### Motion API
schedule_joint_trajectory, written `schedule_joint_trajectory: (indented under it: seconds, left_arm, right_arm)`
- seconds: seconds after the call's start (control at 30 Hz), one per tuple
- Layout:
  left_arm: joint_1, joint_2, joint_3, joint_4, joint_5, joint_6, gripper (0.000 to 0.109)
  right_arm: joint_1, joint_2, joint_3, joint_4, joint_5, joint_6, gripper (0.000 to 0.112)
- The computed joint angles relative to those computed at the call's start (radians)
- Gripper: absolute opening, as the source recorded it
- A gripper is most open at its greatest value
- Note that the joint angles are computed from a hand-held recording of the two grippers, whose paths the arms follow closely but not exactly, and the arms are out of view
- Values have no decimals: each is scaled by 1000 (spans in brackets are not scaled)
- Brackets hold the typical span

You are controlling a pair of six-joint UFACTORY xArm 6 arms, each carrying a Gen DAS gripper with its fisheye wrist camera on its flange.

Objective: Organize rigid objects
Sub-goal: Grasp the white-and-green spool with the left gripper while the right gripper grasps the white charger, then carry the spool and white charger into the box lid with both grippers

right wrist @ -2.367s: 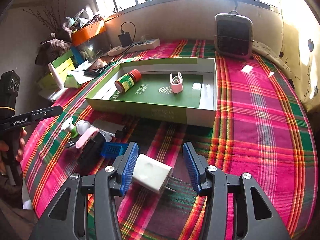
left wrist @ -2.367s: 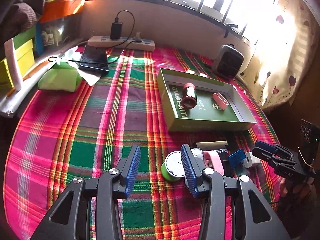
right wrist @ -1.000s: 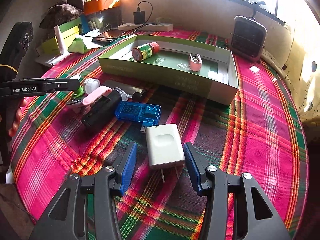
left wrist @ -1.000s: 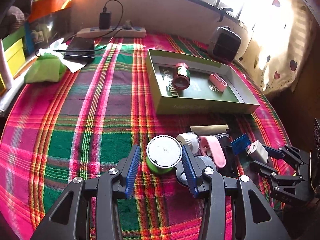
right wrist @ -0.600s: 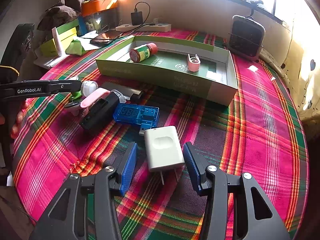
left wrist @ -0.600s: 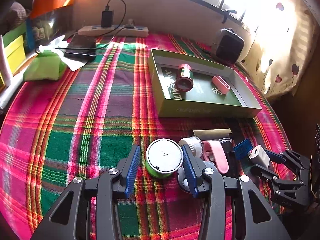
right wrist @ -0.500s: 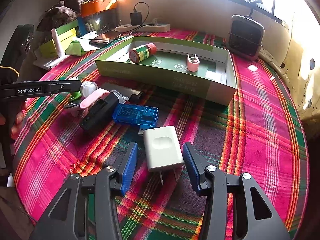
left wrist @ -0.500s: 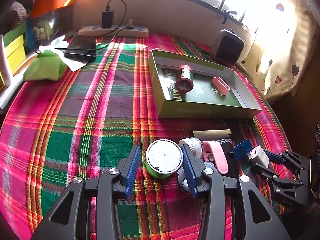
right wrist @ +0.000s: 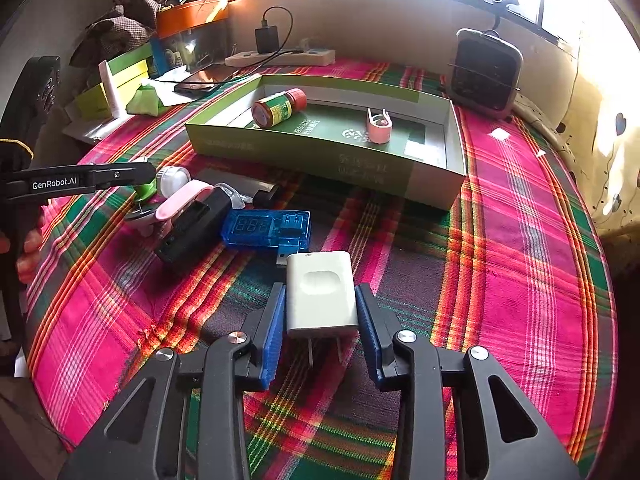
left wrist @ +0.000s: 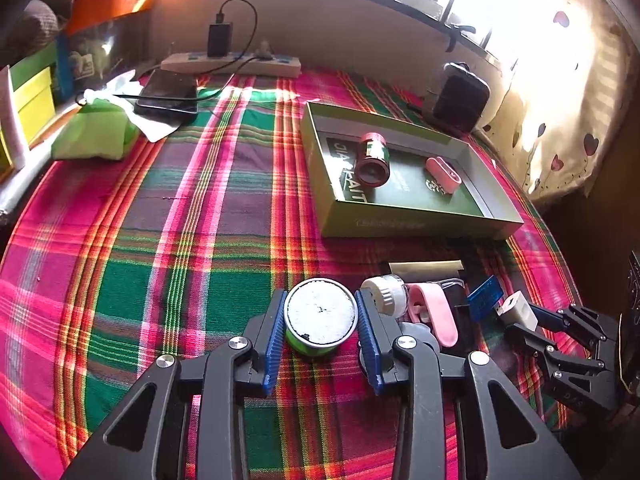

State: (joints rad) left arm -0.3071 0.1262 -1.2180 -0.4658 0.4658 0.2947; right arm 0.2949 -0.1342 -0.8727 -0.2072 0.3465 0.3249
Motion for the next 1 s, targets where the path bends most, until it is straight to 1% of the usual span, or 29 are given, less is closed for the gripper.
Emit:
schedule_joint_trajectory:
  seconds: [0.3, 0.57, 1.0]
  left_arm:
    - [3, -9, 2, -5, -4, 5, 33]
    - [6, -27, 1, -11, 7, 15, 33]
    - [2, -23, -54, -21, 30, 36, 33]
  right_arm:
    - [-2, -4, 5, 10, -6, -3, 35]
    - [-10, -20, 14, -12, -18, 28, 35]
    - [-26, -24, -20, 3, -30, 8, 35]
